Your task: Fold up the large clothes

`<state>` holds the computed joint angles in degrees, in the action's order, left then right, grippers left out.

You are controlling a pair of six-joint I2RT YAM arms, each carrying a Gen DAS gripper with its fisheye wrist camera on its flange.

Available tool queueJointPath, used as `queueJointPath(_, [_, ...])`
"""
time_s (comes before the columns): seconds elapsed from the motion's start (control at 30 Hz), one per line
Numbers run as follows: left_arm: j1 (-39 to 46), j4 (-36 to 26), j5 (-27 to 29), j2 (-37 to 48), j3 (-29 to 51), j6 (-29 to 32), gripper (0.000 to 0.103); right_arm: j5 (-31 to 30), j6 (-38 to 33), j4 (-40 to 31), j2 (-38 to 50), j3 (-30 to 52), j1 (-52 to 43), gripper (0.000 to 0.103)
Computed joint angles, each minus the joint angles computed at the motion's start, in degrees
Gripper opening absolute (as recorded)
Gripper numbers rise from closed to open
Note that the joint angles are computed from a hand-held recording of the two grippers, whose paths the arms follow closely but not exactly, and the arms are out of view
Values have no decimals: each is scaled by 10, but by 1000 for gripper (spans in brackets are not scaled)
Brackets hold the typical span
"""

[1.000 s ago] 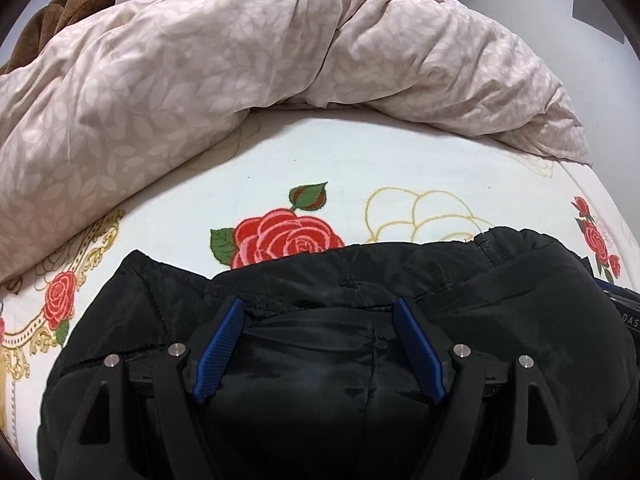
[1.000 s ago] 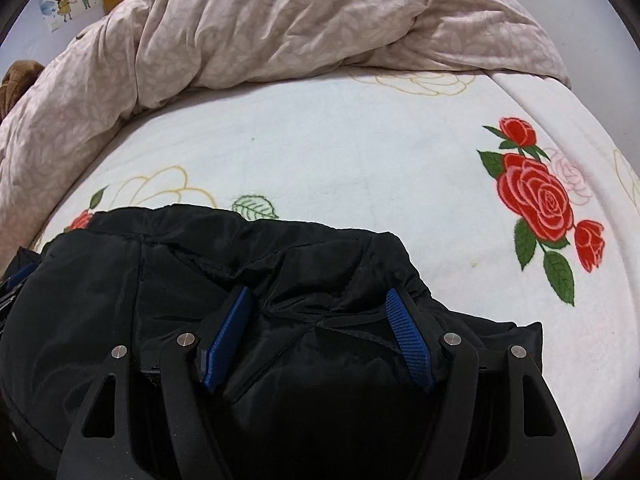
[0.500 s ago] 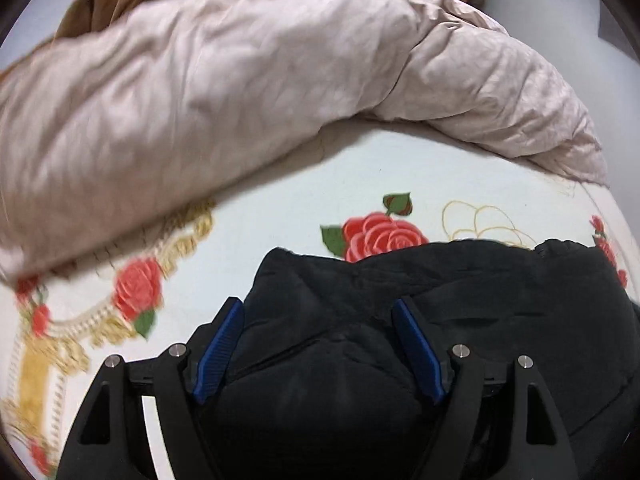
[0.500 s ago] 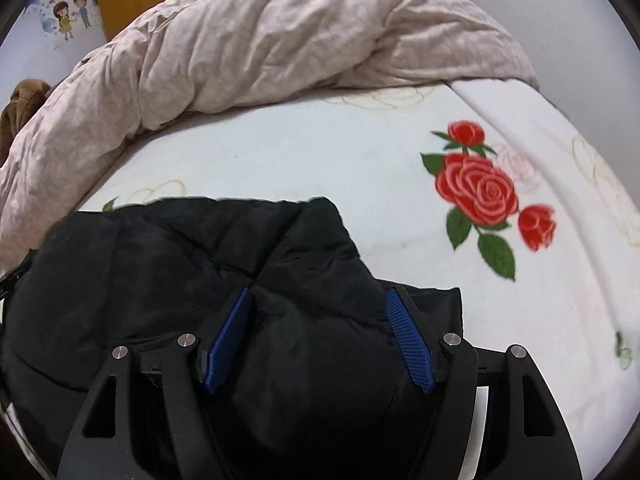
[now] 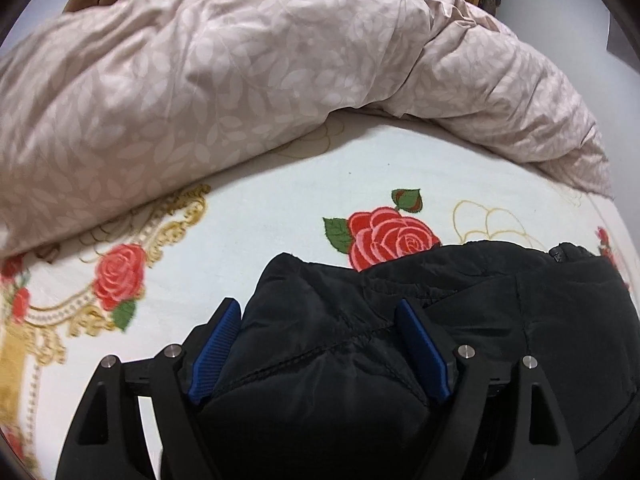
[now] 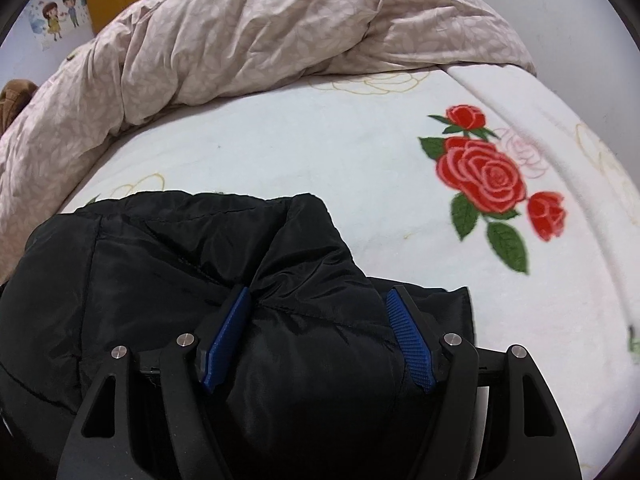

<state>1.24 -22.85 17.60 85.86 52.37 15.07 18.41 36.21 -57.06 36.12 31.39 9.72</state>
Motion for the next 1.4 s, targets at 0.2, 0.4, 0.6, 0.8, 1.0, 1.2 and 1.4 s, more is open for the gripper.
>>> queueJointPath(0.2, [16, -60, 15, -83, 20, 28, 81, 136, 162, -133, 21, 127, 196, 70])
queueJointPath(0.4, [1, -97, 44, -139, 42, 22, 81, 251, 302, -238, 119, 232, 346, 70])
queueJointPath(0.6, [-21, -113, 37, -145, 46, 20, 81, 282, 312, -290, 131, 253, 333, 70])
queueJointPath(0.8, [-60, -127, 39, -166, 23, -1, 81, 234, 278, -159, 143, 230, 429, 70])
queueJointPath(1.0, [-147, -84, -21, -146, -31, -27, 82, 113, 186, 2, 204, 144, 349, 70])
queueJointPath(1.2, [-186, -31, -57, -114, -48, -55, 82, 76, 133, 63, 170, 72, 275, 69])
queueJointPath(1.4, [-210, -10, -82, -93, -48, -55, 82, 83, 131, 86, 152, 39, 265, 69])
